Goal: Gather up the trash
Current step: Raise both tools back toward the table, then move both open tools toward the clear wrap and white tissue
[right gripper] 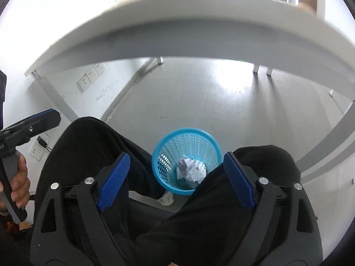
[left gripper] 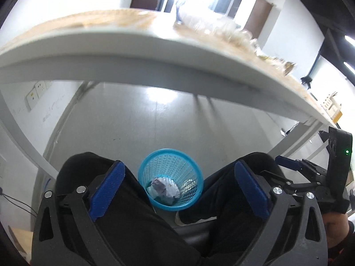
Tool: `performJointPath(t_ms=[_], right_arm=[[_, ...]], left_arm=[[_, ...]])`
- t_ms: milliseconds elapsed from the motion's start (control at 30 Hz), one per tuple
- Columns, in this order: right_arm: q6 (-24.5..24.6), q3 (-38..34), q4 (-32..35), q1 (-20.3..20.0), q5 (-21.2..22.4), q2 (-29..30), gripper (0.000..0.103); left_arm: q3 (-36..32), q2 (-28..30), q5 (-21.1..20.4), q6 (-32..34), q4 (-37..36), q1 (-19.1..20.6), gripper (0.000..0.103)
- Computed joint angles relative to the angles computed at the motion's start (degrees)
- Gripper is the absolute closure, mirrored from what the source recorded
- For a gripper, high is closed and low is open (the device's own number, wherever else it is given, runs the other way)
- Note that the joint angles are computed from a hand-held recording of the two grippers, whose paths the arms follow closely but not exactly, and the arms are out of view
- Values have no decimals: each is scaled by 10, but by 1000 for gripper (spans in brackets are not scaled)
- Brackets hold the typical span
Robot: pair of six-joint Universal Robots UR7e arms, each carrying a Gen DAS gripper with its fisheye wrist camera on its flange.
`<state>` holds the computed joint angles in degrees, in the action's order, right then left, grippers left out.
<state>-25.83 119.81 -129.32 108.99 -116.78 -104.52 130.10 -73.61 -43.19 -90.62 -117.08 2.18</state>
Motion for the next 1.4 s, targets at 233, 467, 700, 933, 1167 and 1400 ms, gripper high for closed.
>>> performJointPath(t_ms=[233, 467, 700, 933, 1167, 1400], right_arm=[[-9, -28, -22, 42, 11, -15, 12], [-7, -70, -43, 59, 27, -5, 9], [-12, -117, -72, 66, 36, 42, 9], [-16, -166, -90, 69, 37, 97, 9], [-30, -206, -101, 70, 37, 152, 9], [-17, -248, -97, 59, 43, 209, 14]], left_arm=[[-35, -8, 34, -10, 76, -30, 6], [-88, -9, 82, 6, 153, -31, 6], [-127, -13, 126, 36, 158, 2, 6], [-153, -2, 145, 102, 115, 37, 6], [-147, 0, 144, 154, 52, 67, 7], [-158, 10, 152, 195, -9, 100, 7]])
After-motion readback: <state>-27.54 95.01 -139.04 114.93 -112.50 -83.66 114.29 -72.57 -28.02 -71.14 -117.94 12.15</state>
